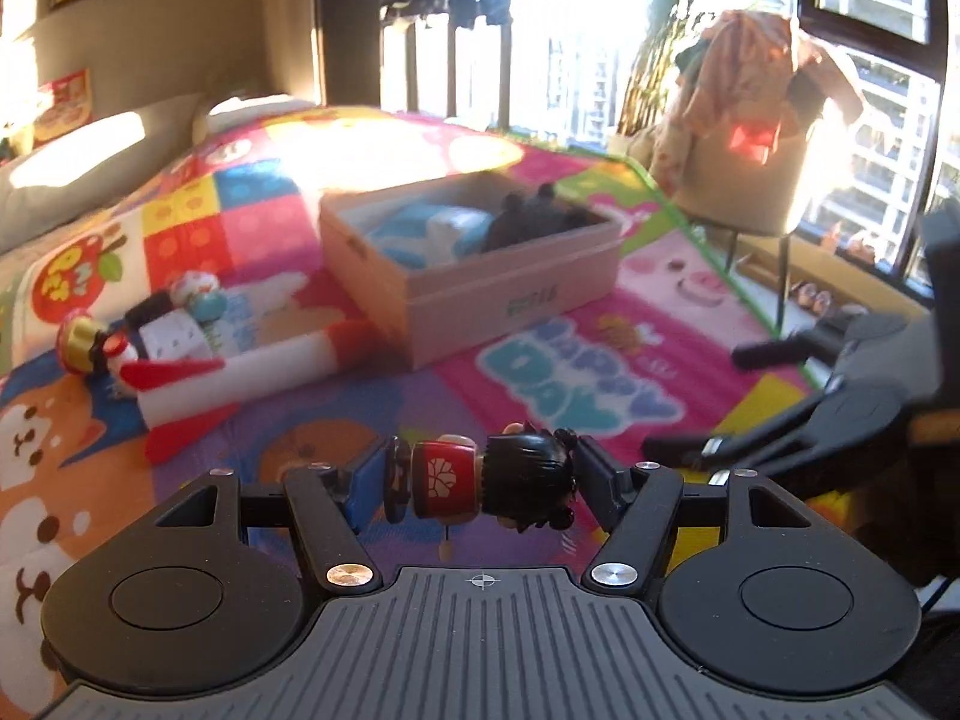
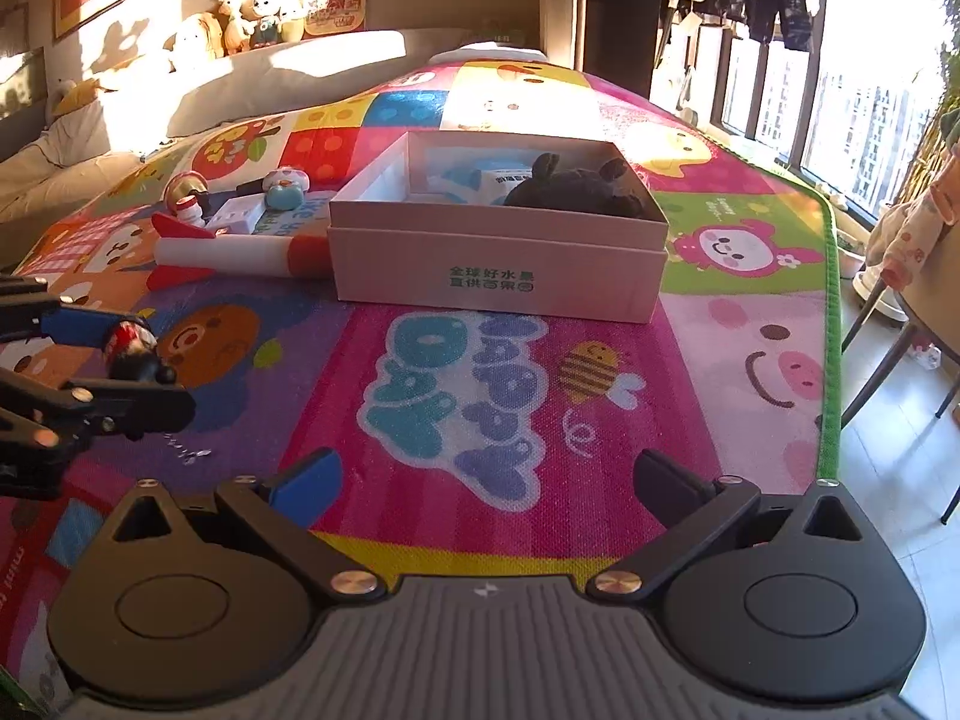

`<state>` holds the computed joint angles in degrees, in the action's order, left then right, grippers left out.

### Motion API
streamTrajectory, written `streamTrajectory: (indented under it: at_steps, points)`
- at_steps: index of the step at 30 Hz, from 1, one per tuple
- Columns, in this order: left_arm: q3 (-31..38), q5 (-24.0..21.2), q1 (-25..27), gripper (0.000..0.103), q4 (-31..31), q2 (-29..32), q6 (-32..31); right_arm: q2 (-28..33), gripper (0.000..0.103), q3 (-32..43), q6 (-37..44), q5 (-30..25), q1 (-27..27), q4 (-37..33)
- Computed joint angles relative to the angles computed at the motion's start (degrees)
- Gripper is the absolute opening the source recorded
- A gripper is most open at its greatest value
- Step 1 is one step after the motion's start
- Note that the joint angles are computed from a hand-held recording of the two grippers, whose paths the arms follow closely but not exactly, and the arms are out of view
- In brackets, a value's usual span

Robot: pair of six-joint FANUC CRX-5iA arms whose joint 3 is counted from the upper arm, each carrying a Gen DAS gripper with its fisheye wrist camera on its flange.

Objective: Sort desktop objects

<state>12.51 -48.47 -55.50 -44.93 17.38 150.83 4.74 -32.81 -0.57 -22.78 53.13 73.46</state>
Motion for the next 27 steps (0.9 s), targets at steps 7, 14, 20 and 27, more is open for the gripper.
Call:
streamTrajectory:
  at_steps: [7, 14, 20, 27]
  points:
    - [9.4, 2.5, 0.6, 0.071, -9.6, 2.5, -2.6, -1.3, 0.103, -1.6, 0.3, 0.0, 0.5, -1.1]
    - [20.1, 1.5, 4.5, 0.099, -14.2, 9.1, 1.6, -2.4, 0.103, -2.6, -4.5, -0.1, -0.3, 4.0]
    - [9.2, -7.6, 3.4, 0.101, -12.1, 4.3, 6.3, -3.4, 0.103, -3.6, -4.6, 1.8, -1.4, 5.9]
    - [-0.8, -20.1, 2.8, 0.101, -7.9, 1.2, 12.7, 1.0, 0.103, 3.8, 7.5, 8.3, -0.8, 0.1]
